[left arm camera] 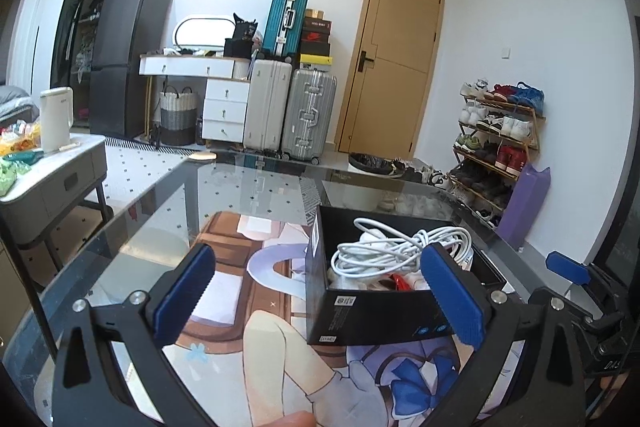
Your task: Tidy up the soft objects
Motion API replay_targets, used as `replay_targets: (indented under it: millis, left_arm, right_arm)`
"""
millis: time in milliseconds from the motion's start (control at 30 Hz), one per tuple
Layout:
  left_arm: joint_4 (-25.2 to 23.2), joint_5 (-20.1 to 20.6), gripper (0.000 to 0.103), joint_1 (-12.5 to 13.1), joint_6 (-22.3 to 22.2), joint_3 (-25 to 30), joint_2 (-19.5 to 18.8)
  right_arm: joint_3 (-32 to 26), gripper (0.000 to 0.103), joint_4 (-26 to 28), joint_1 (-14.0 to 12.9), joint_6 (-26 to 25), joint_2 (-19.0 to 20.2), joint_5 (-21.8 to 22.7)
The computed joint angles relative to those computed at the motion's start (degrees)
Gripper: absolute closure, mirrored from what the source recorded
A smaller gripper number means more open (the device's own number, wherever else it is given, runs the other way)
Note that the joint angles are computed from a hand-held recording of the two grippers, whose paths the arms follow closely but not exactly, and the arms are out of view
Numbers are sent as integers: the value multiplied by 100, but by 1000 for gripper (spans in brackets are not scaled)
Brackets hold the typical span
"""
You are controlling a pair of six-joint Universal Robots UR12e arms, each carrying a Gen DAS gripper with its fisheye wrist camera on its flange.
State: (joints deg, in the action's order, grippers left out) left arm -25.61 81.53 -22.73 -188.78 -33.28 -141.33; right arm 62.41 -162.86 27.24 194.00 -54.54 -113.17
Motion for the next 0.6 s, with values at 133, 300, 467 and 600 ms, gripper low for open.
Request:
replay_targets:
  millis: [133, 300, 467, 600]
  left_arm:
    - [81, 83, 0, -24, 168, -30, 12]
    - [57, 149, 0, -36, 326, 10, -4]
    - [21, 204, 0, -54, 490, 26, -7]
    - [4, 229, 0, -73, 628, 17, 0]
  right_arm:
    - [0, 1, -3, 2, 6, 2, -9]
    - [-8, 1, -15, 3, -5, 8, -16]
    - [-2, 1, -15, 4, 0, 6, -9]
    - [-7, 1, -15, 4, -4, 11, -15]
